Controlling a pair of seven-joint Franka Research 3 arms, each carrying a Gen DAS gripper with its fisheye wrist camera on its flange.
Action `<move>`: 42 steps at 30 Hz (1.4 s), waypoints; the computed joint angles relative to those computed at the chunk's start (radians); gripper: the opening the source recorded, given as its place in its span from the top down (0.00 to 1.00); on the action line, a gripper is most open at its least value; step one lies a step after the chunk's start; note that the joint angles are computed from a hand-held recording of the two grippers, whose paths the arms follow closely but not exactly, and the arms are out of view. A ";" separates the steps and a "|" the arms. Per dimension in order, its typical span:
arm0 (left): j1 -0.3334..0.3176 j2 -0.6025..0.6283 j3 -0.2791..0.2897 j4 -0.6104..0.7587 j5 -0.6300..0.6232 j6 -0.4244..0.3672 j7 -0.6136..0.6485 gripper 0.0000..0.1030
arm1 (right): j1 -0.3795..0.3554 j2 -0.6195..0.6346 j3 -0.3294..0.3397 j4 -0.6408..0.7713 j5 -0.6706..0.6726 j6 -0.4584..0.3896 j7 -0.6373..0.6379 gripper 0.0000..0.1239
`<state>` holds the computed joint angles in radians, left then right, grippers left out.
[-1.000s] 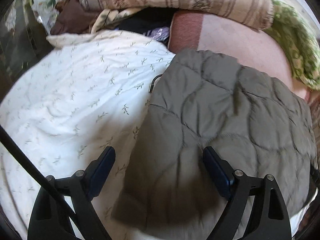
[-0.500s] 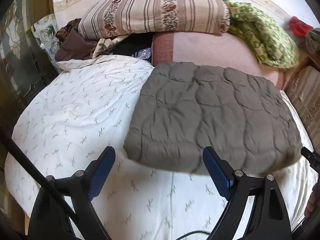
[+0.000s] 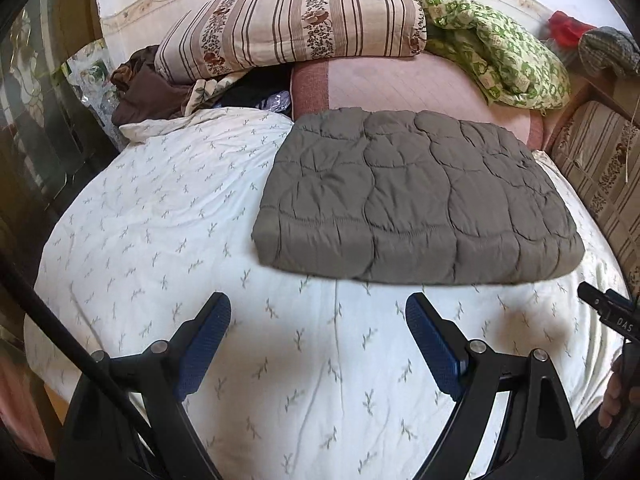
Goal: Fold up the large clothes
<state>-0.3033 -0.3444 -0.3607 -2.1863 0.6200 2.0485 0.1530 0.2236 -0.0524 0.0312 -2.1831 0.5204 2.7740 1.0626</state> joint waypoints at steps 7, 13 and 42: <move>-0.020 -0.023 -0.015 -0.008 -0.018 -0.008 -0.017 0.14 | 0.013 -0.071 -0.009 -0.082 0.059 -0.025 -0.037 0.17; -0.026 -0.063 -0.023 -0.034 -0.023 -0.005 -0.049 0.14 | 0.031 -0.136 -0.021 -0.143 0.115 -0.035 -0.067 0.17; -0.071 -0.099 -0.077 -0.054 -0.002 -0.090 -0.136 0.14 | 0.136 -0.353 -0.040 -0.342 0.114 0.038 -0.084 0.17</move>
<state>-0.3738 -0.4434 -0.4373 -2.2401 0.6182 1.9587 0.0170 0.3596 -0.4049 -0.0083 -2.5252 0.6345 2.8118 0.9791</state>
